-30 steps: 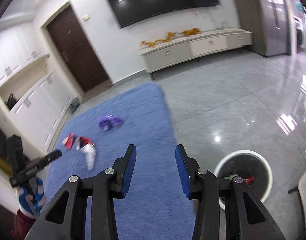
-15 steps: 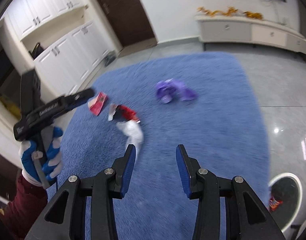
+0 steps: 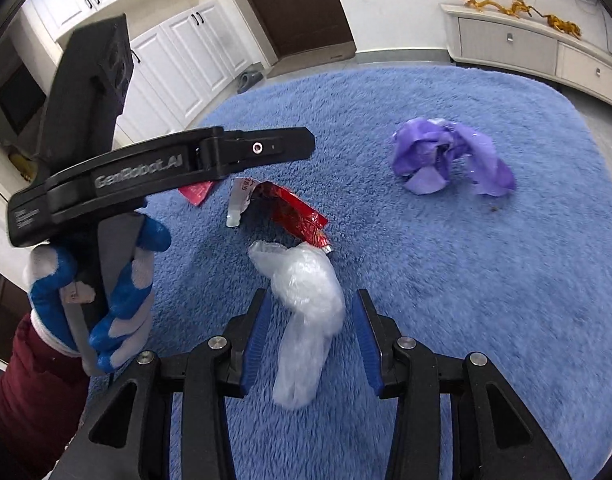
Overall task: Collect trash
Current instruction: 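Grasp the clear plastic bag with the right tool while the left tool grasps the red-and-white wrapper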
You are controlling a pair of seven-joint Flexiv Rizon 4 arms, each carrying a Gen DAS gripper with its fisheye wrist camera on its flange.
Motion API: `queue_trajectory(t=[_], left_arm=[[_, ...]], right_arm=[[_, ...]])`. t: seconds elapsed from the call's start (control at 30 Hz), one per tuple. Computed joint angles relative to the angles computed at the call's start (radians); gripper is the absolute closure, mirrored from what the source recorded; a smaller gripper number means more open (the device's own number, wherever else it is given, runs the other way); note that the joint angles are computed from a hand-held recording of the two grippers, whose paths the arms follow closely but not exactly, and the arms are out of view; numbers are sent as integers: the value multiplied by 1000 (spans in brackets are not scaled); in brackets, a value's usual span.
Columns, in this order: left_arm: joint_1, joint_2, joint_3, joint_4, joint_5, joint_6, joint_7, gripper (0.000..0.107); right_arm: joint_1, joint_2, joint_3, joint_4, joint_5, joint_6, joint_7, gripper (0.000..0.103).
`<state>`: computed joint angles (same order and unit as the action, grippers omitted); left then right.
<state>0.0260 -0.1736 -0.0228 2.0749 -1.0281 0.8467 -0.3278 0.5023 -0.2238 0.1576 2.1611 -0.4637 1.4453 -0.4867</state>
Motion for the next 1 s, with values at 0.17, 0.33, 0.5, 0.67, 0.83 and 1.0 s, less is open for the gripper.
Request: queue_trajectory(t=[0.17, 0.33, 0.5, 0.67, 0.83, 1.0], left_arm=[[3, -10, -2, 10, 9, 10, 21, 37], [4, 43, 13, 58, -11, -18, 65, 37], [1, 94, 43, 108, 38, -47, 101, 37], [-15, 132, 58, 157, 54, -9, 127, 37], [-12, 141, 65, 149, 24, -53, 76, 37], [-36, 140, 50, 143, 12, -4, -69, 37]], right_arm=[[10, -14, -14, 11, -2, 43, 16, 72], [45, 61, -77, 104, -110, 81, 132, 74], [13, 160, -108, 217, -312, 120, 323, 74], [-91, 229, -94, 290, -540, 151, 559, 74], [-194, 273, -43, 326, -628, 159, 664, 74], [-288, 316, 22, 361, -663, 165, 726, 74]])
